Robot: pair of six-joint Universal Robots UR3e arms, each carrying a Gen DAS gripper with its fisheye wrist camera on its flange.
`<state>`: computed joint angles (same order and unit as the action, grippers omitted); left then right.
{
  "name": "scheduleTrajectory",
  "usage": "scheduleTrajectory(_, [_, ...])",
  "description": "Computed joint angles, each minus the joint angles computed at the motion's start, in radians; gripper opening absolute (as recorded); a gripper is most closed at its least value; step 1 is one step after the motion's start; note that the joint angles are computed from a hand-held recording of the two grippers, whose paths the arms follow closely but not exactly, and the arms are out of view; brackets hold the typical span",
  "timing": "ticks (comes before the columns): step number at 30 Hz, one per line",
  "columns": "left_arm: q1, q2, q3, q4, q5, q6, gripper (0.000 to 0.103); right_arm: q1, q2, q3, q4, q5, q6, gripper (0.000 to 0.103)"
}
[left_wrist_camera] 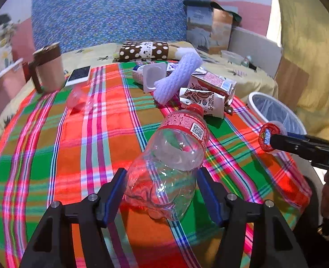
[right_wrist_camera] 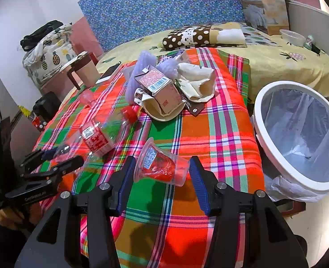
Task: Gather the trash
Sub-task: 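Close the left tool on the clear bottle while the right tool grips the red cup, then carry the bottle and red cup over the white bin and release both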
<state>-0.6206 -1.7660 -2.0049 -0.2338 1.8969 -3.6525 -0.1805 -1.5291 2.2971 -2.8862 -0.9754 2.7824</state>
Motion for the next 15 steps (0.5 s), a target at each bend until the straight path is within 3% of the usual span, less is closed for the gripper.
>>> scheduleTrajectory(6, [-0.038, 0.064, -0.066, 0.047, 0.030, -0.084, 0.063, -0.009, -0.023, 0.010, 0.007, 0.003, -0.007, 0.051])
scheduleTrajectory(15, [-0.081, 0.104, -0.029, 0.034, 0.072, -0.101, 0.063, -0.035, -0.060, 0.031, 0.016, 0.017, -0.013, 0.051])
